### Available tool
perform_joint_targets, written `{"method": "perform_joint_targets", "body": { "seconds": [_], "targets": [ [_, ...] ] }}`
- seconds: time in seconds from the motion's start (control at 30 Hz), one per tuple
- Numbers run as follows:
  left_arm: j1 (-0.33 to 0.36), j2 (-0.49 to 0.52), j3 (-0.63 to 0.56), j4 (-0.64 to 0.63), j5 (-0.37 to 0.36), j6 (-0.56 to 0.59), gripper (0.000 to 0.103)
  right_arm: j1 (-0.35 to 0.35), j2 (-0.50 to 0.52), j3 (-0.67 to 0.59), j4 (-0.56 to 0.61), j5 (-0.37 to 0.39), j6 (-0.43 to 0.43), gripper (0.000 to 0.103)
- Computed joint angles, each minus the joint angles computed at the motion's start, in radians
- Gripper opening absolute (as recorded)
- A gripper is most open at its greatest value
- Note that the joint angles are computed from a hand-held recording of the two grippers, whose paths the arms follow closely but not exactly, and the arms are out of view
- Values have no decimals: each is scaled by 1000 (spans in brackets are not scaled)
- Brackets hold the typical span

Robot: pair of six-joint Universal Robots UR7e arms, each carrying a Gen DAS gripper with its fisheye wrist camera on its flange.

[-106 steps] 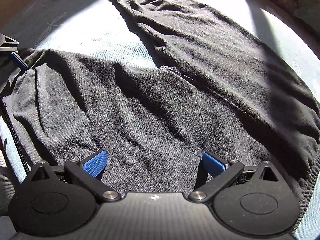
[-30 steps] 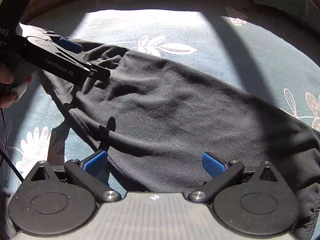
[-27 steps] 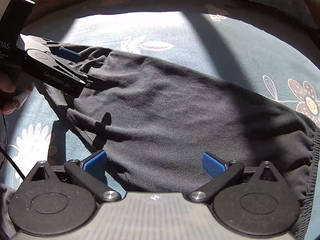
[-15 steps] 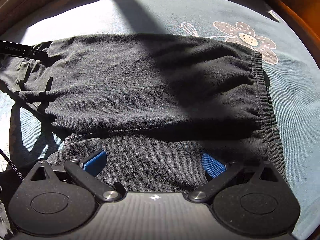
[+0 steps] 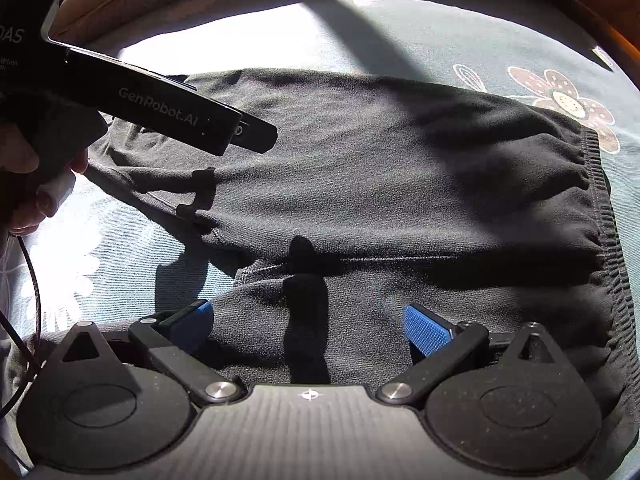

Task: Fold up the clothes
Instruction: 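Press both open grippers along the folded sweatpants toward the waistband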

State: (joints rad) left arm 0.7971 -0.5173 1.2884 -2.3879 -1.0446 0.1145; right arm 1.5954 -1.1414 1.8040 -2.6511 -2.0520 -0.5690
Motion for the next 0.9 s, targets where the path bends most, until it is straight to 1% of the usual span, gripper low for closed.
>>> {"method": "perform_joint_targets", "body": {
  "seconds": [0.07, 0.1, 0.13, 0.2, 0.3, 0.37, 0.47, 0.53, 0.57, 0.6, 0.7, 0.73, 0.77, 0.83, 0.9],
  "targets": [
    [-10, -12, 33, -13, 10, 43, 102, -11, -13, 21, 32, -106, -43, 103],
    [-14, -18, 47, -22, 12, 60, 102, -26, -34, 43, 34, -118, -73, 103],
    [-16, -24, 59, -27, 13, 67, 102, -39, -62, 68, 18, -90, -106, 103],
    [-21, -34, 82, -35, 15, 70, 102, -38, -84, 70, 69, -109, -93, 103],
    [-22, -39, 91, -13, 21, 44, 102, -31, -89, 71, 47, -95, -79, 103],
    [-23, -40, 92, 7, 18, 44, 102, -26, -66, 65, -22, -61, -81, 103],
    [-29, -44, 96, 32, 11, 90, 102, -17, -8, 34, -88, -45, -86, 103],
    [-37, -47, 104, 37, 24, 138, 102, -15, 18, 16, -43, -101, -70, 103],
    [-40, -48, 106, 38, 24, 156, 102, -25, 3, 37, -61, -86, -95, 103],
    [-41, -50, 110, 34, 16, 173, 102, -30, -19, 55, -50, -82, -108, 103],
    [-42, -41, 112, 21, -10, 196, 102, -38, -83, 90, 22, -88, -102, 103],
    [-42, -36, 110, 20, -17, 200, 102, -41, -96, 91, 47, -78, -98, 103],
    [-42, -30, 108, 19, -23, 200, 102, -45, -109, 91, 70, -67, -94, 103],
    [-34, -20, 93, 45, -31, 171, 102, -50, -114, 87, 78, -47, -106, 103],
    [-16, -19, 70, 104, -17, 89, 102, -55, -111, 72, 81, -22, -111, 103]
  ]
}}
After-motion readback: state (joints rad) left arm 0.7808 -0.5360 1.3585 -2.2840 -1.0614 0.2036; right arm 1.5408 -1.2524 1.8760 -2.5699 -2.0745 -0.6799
